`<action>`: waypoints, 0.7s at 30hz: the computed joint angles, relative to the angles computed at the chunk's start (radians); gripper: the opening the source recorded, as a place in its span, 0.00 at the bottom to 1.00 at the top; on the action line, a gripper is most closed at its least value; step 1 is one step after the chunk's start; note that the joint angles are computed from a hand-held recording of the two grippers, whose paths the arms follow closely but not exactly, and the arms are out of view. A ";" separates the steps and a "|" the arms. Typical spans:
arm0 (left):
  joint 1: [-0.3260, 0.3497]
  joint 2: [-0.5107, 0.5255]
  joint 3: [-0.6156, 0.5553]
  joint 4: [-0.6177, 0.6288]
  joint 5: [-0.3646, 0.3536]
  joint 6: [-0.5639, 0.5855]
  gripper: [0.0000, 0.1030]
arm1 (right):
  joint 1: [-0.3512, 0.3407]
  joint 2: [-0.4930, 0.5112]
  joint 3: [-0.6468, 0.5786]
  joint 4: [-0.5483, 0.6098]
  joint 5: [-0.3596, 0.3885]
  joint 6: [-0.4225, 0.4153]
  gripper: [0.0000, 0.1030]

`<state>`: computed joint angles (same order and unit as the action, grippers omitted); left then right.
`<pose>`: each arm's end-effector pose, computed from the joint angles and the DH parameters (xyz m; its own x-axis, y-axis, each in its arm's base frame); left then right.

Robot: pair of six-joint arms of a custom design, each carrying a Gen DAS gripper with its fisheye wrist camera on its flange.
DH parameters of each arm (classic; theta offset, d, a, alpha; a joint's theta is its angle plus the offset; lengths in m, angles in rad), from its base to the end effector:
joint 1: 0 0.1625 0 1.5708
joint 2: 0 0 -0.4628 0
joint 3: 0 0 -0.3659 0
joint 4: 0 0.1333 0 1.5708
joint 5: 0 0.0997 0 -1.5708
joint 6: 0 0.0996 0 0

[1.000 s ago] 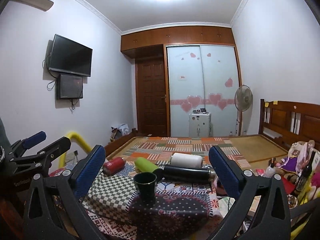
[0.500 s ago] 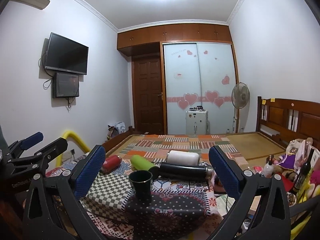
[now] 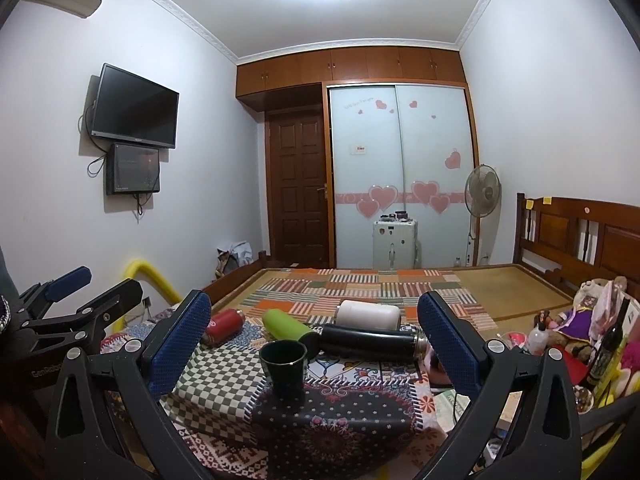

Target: Flip cup upright

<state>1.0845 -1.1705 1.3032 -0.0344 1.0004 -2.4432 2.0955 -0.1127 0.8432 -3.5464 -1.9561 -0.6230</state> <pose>-0.1228 -0.6326 0.4329 -0.7327 -0.0068 -0.6805 0.6751 0.1190 -0.7281 0.5097 -0.6891 0.0353 -0.7027 -0.2883 0.6505 -0.7022 0.1338 -0.6993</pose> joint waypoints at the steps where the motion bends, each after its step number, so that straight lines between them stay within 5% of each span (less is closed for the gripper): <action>1: 0.000 0.001 0.000 -0.001 -0.001 0.000 1.00 | 0.000 0.000 0.000 0.001 0.000 0.000 1.00; 21: 0.007 0.008 -0.021 0.038 0.015 -0.016 1.00 | 0.001 -0.001 0.000 0.004 0.000 -0.001 1.00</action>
